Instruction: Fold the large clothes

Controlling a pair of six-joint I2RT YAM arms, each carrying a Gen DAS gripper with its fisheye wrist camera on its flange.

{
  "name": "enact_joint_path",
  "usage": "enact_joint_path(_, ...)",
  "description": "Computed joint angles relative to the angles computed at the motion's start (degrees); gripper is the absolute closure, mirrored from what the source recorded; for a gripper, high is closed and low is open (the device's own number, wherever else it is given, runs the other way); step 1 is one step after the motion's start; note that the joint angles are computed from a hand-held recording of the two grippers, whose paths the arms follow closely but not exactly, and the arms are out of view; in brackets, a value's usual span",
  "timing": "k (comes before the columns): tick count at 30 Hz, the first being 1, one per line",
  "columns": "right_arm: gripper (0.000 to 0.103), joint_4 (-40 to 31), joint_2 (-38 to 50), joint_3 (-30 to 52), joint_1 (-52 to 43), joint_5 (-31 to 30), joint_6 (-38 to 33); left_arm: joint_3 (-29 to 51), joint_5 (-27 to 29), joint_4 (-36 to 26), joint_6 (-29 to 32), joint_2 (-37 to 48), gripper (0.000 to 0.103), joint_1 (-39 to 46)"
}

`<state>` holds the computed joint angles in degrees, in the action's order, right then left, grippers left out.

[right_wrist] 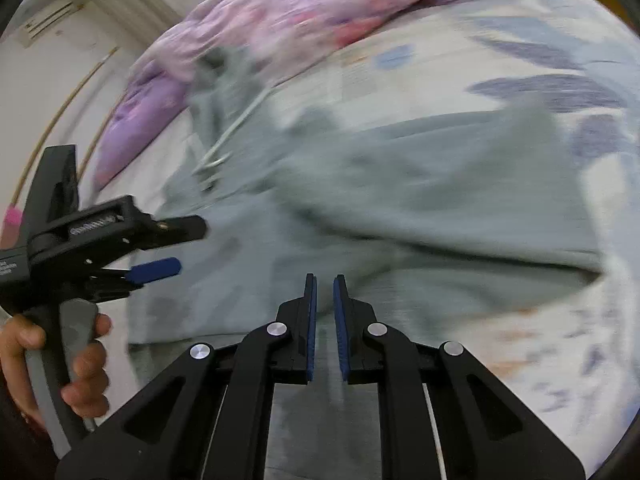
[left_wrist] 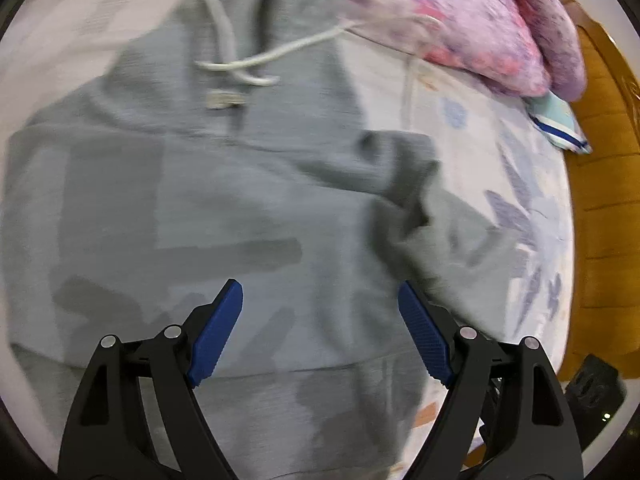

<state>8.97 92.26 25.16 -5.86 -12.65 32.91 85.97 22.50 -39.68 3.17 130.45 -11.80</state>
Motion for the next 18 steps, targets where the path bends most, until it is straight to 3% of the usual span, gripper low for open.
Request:
enact_joint_path(6,0.09,0.83,3.15,-2.77,-13.02,-0.1,-3.76,4.23,-0.43,1.7,-5.06,5.21,0.022,-7.66)
enact_joint_path(11,0.082,-0.17,1.37,-5.54,-19.88,0.13,-6.89,8.35,-1.69,1.97,-8.12,10.07,0.022,-10.28)
enact_joint_path(12,0.082,0.06,1.58,-5.68,-20.2,0.32,-6.55,8.56,-2.0,2.63,-8.38,10.51,0.028,-10.58)
enact_joint_path(13,0.08,0.38,1.44,-6.53,-21.41,0.13,-6.41,8.35,-1.28,3.59,-7.83,10.56,0.045,-10.63)
enact_joint_path(14,0.077,0.37,1.46,-6.79,-21.91,0.29,-5.95,8.66,0.69,3.47,-6.46,10.73,0.089,-10.36)
enact_joint_path(18,0.065,0.3,1.59,-7.45,-21.76,1.46,-1.96,6.36,5.67,3.78,-2.97,7.06,0.092,-7.75)
